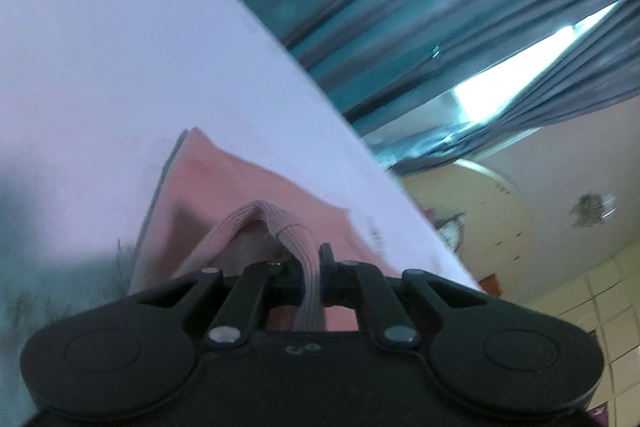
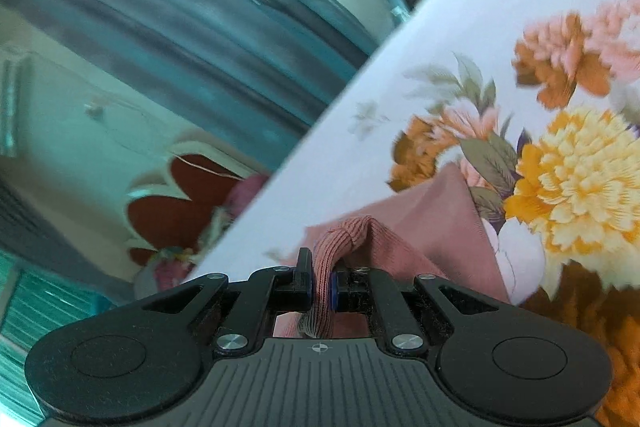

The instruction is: Fold small clothes

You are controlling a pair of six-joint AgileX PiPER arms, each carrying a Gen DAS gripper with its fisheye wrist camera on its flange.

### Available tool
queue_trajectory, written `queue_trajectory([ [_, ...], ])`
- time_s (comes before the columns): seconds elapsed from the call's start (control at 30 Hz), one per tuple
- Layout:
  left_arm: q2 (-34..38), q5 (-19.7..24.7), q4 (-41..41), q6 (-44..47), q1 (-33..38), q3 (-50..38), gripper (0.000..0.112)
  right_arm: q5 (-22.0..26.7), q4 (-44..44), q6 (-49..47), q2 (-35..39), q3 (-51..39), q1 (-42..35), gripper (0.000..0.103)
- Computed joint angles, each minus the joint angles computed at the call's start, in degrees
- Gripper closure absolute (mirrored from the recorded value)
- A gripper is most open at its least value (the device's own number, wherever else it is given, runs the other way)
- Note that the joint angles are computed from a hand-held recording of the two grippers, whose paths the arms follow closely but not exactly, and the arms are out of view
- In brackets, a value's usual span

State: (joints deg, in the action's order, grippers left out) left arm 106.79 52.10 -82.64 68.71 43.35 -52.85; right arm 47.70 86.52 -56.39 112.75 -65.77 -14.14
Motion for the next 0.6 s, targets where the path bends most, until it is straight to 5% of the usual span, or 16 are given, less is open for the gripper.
queue_trajectory([
  [0.07, 2.31, -0.39, -1.22, 2.04, -0.54, -1.33, 0.081, -0.5, 2.02, -1.75, 2.65, -1.33, 0.32, 0.095],
  [0.1, 3.41, 0.36, -1.9, 3.01, -0.39, -1.93, 0.075, -1.42, 2.17, -1.24, 3.75, -2.23, 0.48, 0.081],
  [0.13, 3.99, 0.6, -2.93, 4.11, -0.21, -2.04, 0.057, -2.45, 4.07, -3.02, 3.81, -1.69, 0.48, 0.035],
  [0.17, 3.86, 0.24, -4.22, 5.5, -0.01, -1.54, 0.038, -4.4, 7.73, -7.1, 2.59, 0.19, 0.58, 0.021],
  [0.2, 3.3, -0.88, -6.29, 7.83, 0.06, -0.53, 0.03, -4.73, 9.32, -10.12, 1.85, 0.88, 0.28, 0.017],
  [0.23, 3.2, -1.58, -7.49, 9.19, 0.12, -0.39, 0.026, -4.45, 9.52, -10.86, 2.18, 0.79, -0.11, 0.017],
  [0.33, 4.02, -2.92, -2.6, 6.73, -0.29, -3.18, 0.041, -6.02, 6.07, -11.76, 2.08, 0.3, -0.42, 0.02],
  [0.4, 3.26, -6.65, 3.27, 5.88, -2.33, -4.7, 0.049, -6.97, 0.37, -10.6, 2.31, -1.0, 0.3, 0.035],
  [0.53, 1.23, -14.74, 10.04, 6.86, -7.62, -4.7, 0.061, -16.49, -9.38, -9.21, 0.86, -0.73, 5.94, 0.047],
  [0.6, 0.35, -19.03, 10.92, 7.74, -10.11, -4.28, 0.066, -21.76, -15.37, -7.05, 0.11, -0.22, 9.25, 0.066],
])
